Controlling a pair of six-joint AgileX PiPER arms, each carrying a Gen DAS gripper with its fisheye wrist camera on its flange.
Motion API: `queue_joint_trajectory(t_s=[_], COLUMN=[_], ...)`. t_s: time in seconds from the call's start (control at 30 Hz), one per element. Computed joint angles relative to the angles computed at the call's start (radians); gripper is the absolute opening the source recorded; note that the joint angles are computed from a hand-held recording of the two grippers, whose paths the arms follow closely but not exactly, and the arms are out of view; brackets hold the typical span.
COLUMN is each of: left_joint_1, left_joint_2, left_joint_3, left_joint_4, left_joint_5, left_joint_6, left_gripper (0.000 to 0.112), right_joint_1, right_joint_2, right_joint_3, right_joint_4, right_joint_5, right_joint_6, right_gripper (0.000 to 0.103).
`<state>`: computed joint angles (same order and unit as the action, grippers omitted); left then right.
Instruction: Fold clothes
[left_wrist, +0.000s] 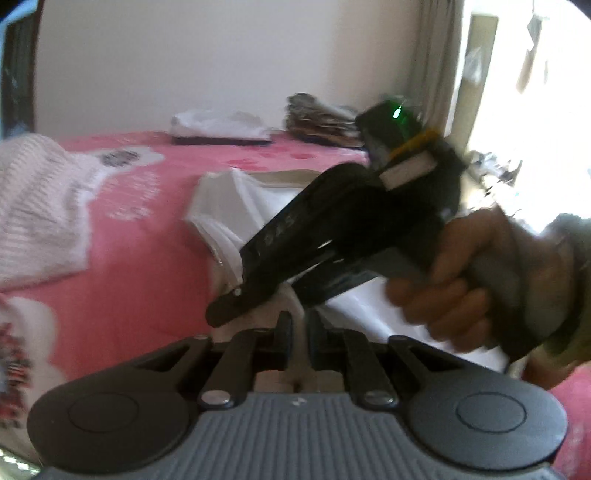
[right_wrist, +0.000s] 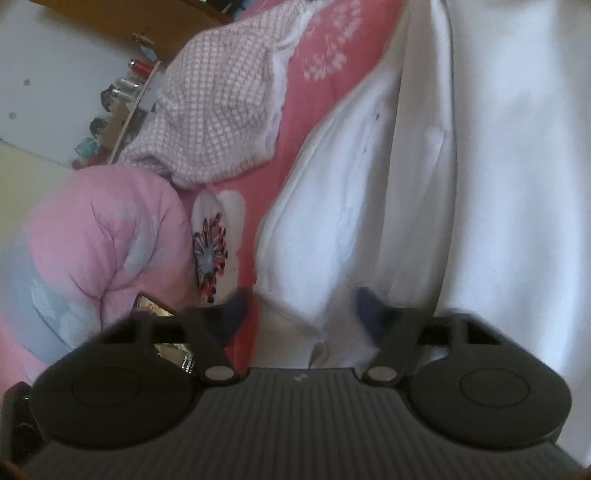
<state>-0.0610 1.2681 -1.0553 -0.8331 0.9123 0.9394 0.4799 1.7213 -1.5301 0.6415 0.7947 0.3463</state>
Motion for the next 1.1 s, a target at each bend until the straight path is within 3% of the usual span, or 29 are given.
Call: queue_joint_trajectory(t_s=[0.03,0.1,0.17,0.27,0.4,0.5,0.63,0.73,0.8,0.93,0.97,1.1], left_joint_1=[0.023,0.113,0.214,0.288,0.240,0.135,0.021,-0.048,-0.064,-0.056,-0.057,-0.044], left_joint_2=[0.012,0.017,0.023,0.070,0.132,0.129,0.127,0.131,0.131,0.131,0.132,0.186], left_joint_3=[-0.016,-0.020,-0.015,-0.026,-0.038,-0.004,0.052,0.062,0.043,-0.068,-0.114,-0.342], left_joint_4=[-0.023,-0.106,-0.193,-0.177,0.003,0.101,0.119,0.186,0.231,0.329,0.374,0.637], left_joint_5=[0.046,0.121,0.191,0.249,0.278,0.237,0.136,0.049,0.032,0.043,0.037,-0.054], left_joint_6=[0.005,0.039,0.073,0.047,-0.050,-0.108,-0.211,-0.308,-0.375,-0.506,-0.540,-0.670], left_gripper=[0.035,0.064,0.072,0.073,0.072,0.073,0.073,0.046,0.014,0.007,0.000,0.000], right_joint_1=[-0.005,-0.022,-0.071,-0.158,-0.247,-0.275,-0.294,-0.282,-0.274,-0.268,-0.265,-0.252], right_joint_2=[-0.029,-0.093,-0.162,-0.243,-0.319,-0.335,-0.317,-0.293,-0.288,-0.296,-0.293,-0.270], right_joint_3=[0.048,0.142,0.213,0.263,0.293,0.294,0.267,0.241,0.235,0.243,0.239,0.214], right_joint_4=[0.012,0.043,0.101,0.167,0.256,0.314,0.390,0.400,0.411,0.442,0.446,0.456], right_joint_5=[-0.038,-0.114,-0.153,-0.143,-0.110,-0.109,-0.104,-0.105,-0.112,-0.129,-0.130,-0.132], right_joint_6=[-0.014,-0.053,-0.111,-0.185,-0.297,-0.355,-0.426,-0.428,-0.433,-0.459,-0.462,-0.472], right_gripper=[0.011,0.010,0.010,0.010,0.010,0.010,0.010,0.010,0.010,0.010,0.010,0.010])
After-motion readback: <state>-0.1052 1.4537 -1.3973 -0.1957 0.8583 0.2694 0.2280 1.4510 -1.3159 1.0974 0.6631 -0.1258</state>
